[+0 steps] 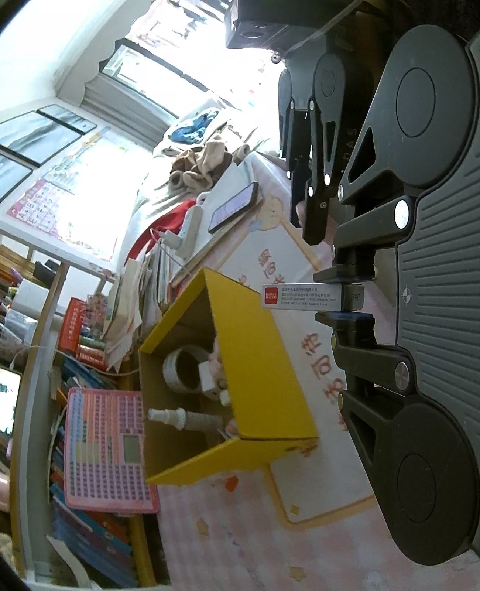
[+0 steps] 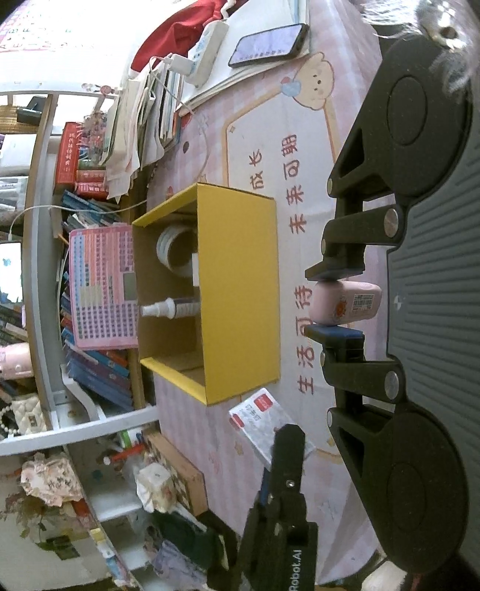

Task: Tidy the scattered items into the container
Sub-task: 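Lift and carry the white box and pink eraser over the yellow box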

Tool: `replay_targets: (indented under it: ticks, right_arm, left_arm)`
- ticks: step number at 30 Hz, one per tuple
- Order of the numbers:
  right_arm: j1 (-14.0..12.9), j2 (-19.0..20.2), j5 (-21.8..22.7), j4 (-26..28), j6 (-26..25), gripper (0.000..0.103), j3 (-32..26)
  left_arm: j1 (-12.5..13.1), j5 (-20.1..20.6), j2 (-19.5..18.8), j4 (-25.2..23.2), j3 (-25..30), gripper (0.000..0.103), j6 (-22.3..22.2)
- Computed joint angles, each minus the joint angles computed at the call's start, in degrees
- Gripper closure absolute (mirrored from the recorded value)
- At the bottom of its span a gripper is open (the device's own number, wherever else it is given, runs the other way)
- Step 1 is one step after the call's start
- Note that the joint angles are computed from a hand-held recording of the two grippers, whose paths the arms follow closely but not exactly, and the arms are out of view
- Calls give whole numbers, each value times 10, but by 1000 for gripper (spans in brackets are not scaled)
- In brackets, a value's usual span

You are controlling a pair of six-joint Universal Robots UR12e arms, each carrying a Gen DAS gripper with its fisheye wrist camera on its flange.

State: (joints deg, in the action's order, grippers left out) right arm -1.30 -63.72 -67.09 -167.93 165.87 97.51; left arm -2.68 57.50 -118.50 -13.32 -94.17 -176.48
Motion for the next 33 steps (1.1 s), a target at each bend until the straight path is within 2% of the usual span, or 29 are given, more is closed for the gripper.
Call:
replay_targets:
  ticks: [4,12,18,21,25,33]
  right_arm:
    - [5,18,-10,1,10,80,-29]
    - [14,58,-16,3,19,80,-103]
    - [22,105,-26,11,21,80,-184]
    - [28,133,-29,36,17,80,-232]
    - [35,171,-28,96,25,80,-298]
    - [51,235,-67,208,-10,80,-404]
  left_arm:
    - [3,-5,-16,-6,29,90,14]
    - [11,-8,-59,6,99,90,6]
    - [7,23,-95,5,155,90,29]
    - [5,40,-117,-8,189,90,42]
    - [1,73,-148,-41,237,90,67]
    - [-6,116,-196,-122,312,90,108]
